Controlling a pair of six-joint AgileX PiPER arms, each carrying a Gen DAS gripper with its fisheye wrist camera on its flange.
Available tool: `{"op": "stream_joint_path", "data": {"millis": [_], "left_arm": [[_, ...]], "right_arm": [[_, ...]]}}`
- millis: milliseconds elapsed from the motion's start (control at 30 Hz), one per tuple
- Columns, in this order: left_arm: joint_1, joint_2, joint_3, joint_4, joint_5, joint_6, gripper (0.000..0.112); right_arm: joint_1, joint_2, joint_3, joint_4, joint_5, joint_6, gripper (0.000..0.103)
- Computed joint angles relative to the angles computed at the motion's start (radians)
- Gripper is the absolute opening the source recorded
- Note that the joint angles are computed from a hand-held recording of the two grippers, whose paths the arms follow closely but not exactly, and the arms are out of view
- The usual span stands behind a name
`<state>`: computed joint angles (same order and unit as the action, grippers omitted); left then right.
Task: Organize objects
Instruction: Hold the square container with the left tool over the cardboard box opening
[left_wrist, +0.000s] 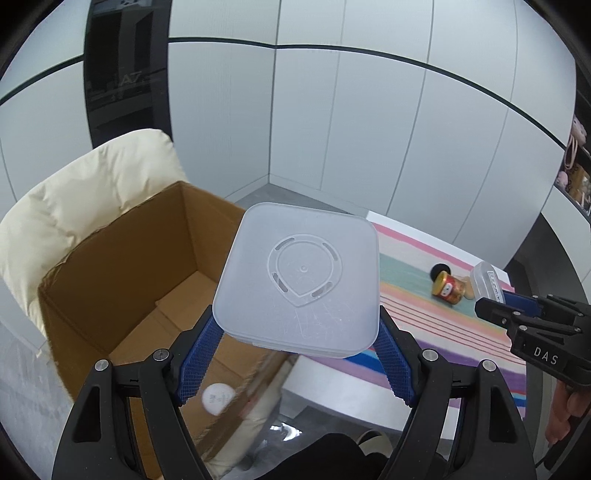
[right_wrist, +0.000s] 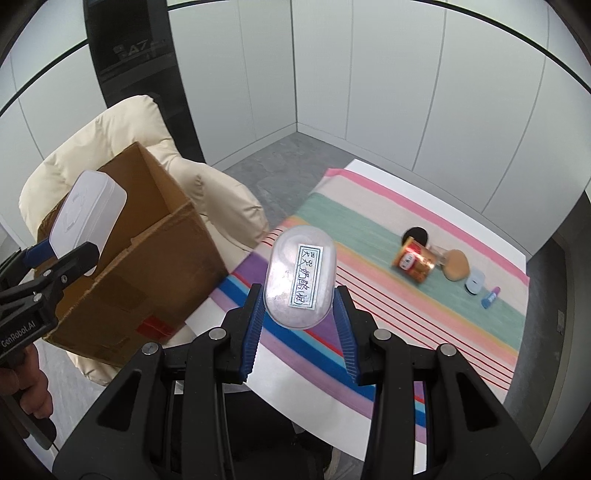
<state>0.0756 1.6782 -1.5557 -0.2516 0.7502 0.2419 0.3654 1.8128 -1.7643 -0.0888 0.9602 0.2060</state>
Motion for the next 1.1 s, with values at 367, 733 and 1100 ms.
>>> {"op": "stream_joint_path", "data": {"millis": [367,733,1100], "left_arm": [[0.112,-0.022,0.023,-0.018,0.002,0.031,0.080],[0.236,-0.006,0.016,-0.058,0.027,0.104,0.082],[0.360,-0.029,0.048,-0.028,0.018,0.113,0.103]], "right_arm": [[0.114,0.075,-0.130,-0.045,0.023,0.027,0.039],[0.221,0.187,-0.305,-0.050,0.080,0.013,0.039],[0.320,0.334,-0.552,-0.043,0.168,0.008,0.039]]}}
